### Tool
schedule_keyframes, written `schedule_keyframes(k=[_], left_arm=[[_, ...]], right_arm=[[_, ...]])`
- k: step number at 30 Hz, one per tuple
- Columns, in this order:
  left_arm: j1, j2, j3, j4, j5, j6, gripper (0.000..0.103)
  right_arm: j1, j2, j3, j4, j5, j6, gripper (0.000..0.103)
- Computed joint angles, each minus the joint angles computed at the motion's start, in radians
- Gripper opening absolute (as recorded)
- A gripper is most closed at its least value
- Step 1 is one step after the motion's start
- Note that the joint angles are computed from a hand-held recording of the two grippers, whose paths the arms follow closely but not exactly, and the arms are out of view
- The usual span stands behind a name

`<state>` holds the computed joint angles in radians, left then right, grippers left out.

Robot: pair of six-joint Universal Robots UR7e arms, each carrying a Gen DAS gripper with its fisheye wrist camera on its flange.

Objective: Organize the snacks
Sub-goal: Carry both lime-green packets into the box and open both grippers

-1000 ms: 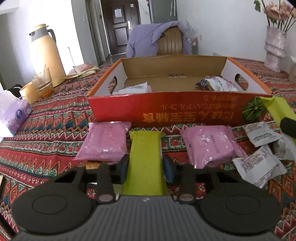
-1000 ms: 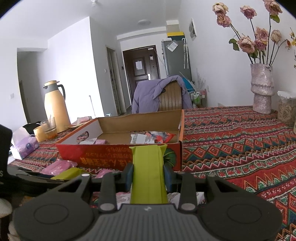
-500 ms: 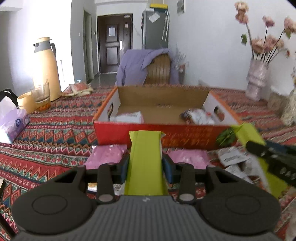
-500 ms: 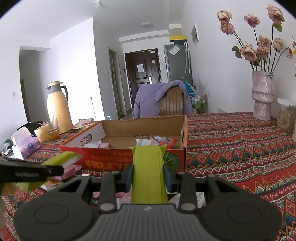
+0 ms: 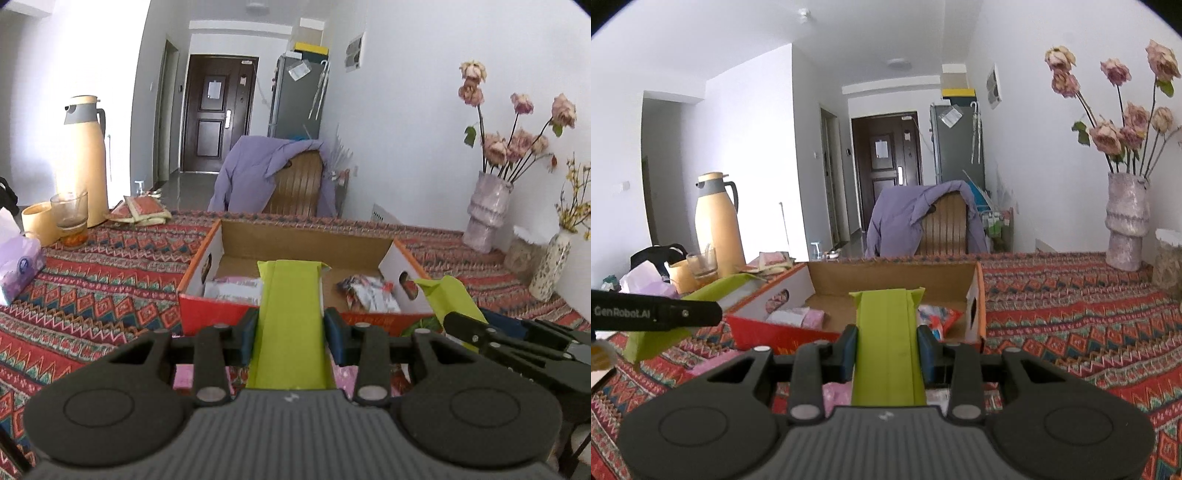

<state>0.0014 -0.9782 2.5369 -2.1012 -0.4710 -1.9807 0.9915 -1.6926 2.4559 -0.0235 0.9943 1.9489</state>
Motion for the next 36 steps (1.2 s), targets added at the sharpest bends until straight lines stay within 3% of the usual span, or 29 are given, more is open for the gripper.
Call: schedule_keyframes(k=[7, 11, 14, 20, 23, 27, 34, 36], left_arm=[[0.081, -0.013, -0.005, -0.089, 0.101, 0.1, 0.039], [0.153, -0.003, -0.008, -0.212, 0.168, 0.21, 0.039], [0.219, 0.028, -0.006, -0.397, 0.207, 0.353, 0.039], [0.356, 0.141, -0.035, -0.857, 0.264, 0.743, 0.039], [0.418, 0.22, -0.061, -1.117, 0.292, 0.951, 0.039], [0.488, 0.301, -0.097, -1.359, 0.306, 1.131, 0.039], [0.555, 0.427, -0.174, -1.743, 0.304, 1.487, 0.04], [0.562, 0.435, -0.178, -1.761, 0.29, 1.506, 0.04]], right_arm=[[0.172, 0.08, -0.077, -0.058, 0.117, 0.119, 0.034], [0.276, 0.146, -0.137, -0.096, 0.193, 0.185, 0.034], [0.351, 0.205, -0.189, -0.122, 0.249, 0.23, 0.033], [0.465, 0.323, -0.278, -0.176, 0.348, 0.277, 0.034], [0.5, 0.385, -0.319, -0.2, 0.386, 0.289, 0.034], [0.525, 0.472, -0.373, -0.236, 0.443, 0.324, 0.034], [0.503, 0.563, -0.415, -0.249, 0.46, 0.316, 0.034], [0.498, 0.568, -0.417, -0.248, 0.462, 0.312, 0.034]])
